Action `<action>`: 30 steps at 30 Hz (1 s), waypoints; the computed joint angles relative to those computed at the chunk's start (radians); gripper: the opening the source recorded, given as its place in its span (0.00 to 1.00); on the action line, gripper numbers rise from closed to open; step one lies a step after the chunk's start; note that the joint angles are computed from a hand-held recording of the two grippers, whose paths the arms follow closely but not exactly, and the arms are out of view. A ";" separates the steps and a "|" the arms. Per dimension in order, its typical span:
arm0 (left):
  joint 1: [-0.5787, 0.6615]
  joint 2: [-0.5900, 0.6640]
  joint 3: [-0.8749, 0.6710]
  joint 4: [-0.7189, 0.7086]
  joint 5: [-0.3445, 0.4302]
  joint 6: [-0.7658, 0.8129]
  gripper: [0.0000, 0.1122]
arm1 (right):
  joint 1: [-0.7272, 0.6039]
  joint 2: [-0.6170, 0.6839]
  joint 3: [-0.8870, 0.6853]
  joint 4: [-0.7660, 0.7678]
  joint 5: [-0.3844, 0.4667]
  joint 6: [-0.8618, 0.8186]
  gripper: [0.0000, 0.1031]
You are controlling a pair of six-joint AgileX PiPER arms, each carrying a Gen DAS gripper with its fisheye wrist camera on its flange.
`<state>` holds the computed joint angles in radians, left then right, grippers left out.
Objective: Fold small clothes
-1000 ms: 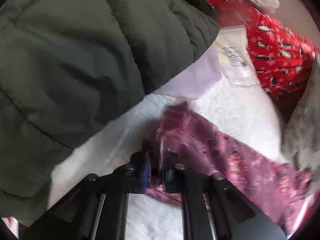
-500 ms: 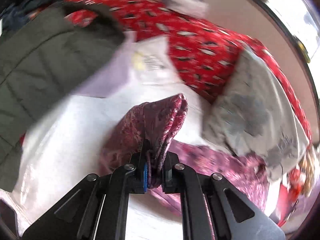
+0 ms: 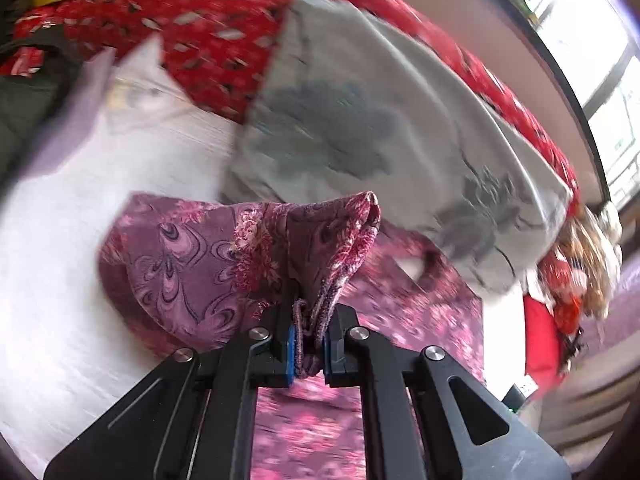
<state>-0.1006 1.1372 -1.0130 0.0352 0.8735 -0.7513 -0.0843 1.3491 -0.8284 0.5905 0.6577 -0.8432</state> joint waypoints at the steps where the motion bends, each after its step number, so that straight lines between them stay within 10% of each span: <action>1: -0.037 0.020 -0.004 0.012 -0.010 -0.030 0.06 | -0.041 0.001 0.014 0.080 0.014 -0.088 0.57; 15: -0.350 0.494 -0.130 0.089 -0.103 -0.244 0.11 | -0.096 -0.009 0.079 0.230 0.021 -0.284 0.68; 19: -0.302 0.354 -0.055 -0.054 -0.127 -0.108 0.17 | -0.077 -0.006 0.067 0.186 0.018 -0.239 0.70; 23: -0.225 0.026 0.182 -0.023 -0.181 -0.186 0.45 | -0.040 0.025 -0.041 0.058 0.111 -0.012 0.70; 30: 0.138 -0.090 0.411 -0.323 -0.175 0.144 0.44 | 0.019 0.124 -0.170 0.253 0.352 0.155 0.71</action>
<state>0.0377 1.0474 -0.6019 -0.2879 0.6985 -0.6075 -0.0654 1.4733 -0.9987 0.8436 1.0095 -0.6883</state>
